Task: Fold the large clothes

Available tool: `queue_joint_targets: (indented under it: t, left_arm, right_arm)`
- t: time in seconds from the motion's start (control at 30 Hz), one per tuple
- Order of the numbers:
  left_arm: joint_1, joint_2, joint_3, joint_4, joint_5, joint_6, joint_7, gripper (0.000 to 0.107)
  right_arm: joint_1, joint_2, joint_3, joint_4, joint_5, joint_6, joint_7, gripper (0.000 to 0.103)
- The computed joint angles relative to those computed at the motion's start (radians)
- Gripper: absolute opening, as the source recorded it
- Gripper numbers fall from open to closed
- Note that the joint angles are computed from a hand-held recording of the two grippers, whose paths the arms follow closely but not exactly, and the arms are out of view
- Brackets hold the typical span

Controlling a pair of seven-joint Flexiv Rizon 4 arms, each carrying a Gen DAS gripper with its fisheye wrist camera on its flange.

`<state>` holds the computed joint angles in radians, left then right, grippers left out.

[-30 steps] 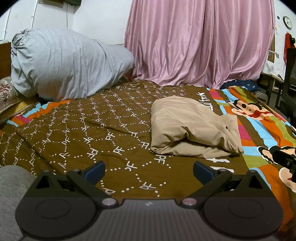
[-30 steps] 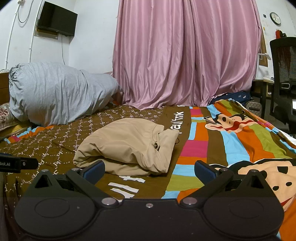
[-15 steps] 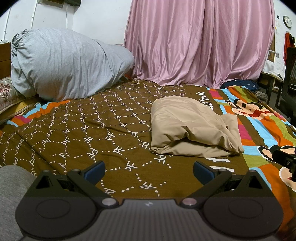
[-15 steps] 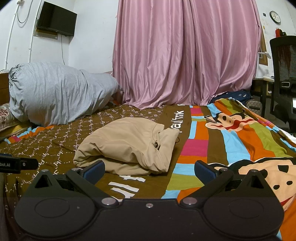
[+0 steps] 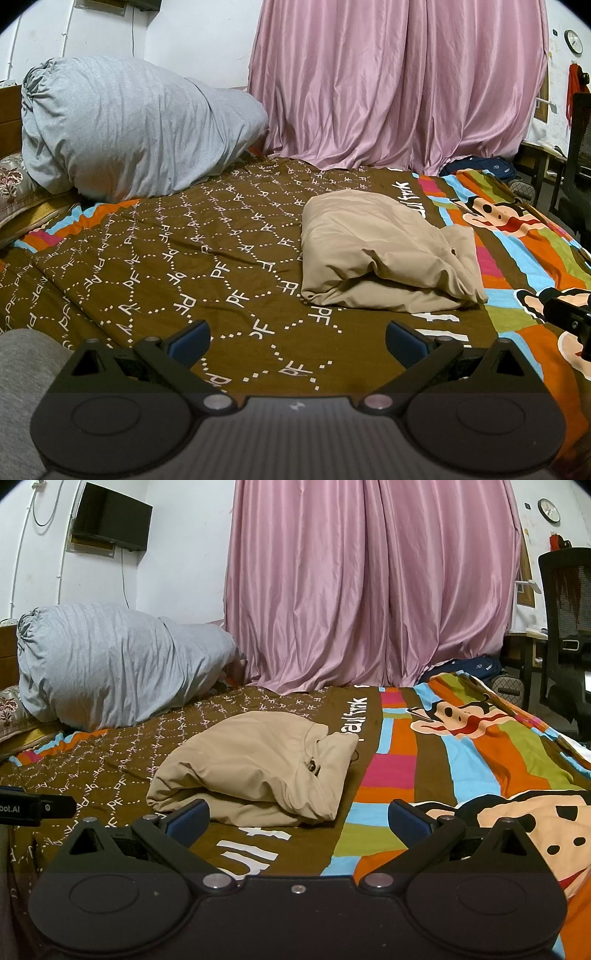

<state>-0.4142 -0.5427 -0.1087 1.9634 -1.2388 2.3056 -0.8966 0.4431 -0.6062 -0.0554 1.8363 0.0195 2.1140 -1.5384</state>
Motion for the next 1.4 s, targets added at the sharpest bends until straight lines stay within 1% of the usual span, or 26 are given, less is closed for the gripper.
queue_joint_targets:
  t: [1.4]
  left_arm:
    - [0.001, 0.002, -0.003, -0.001, -0.008, -0.003, 0.011, 0.102]
  right_arm:
    - [-0.002, 0.006, 0.001, 0.0, -0.001, -0.009, 0.004, 0.102]
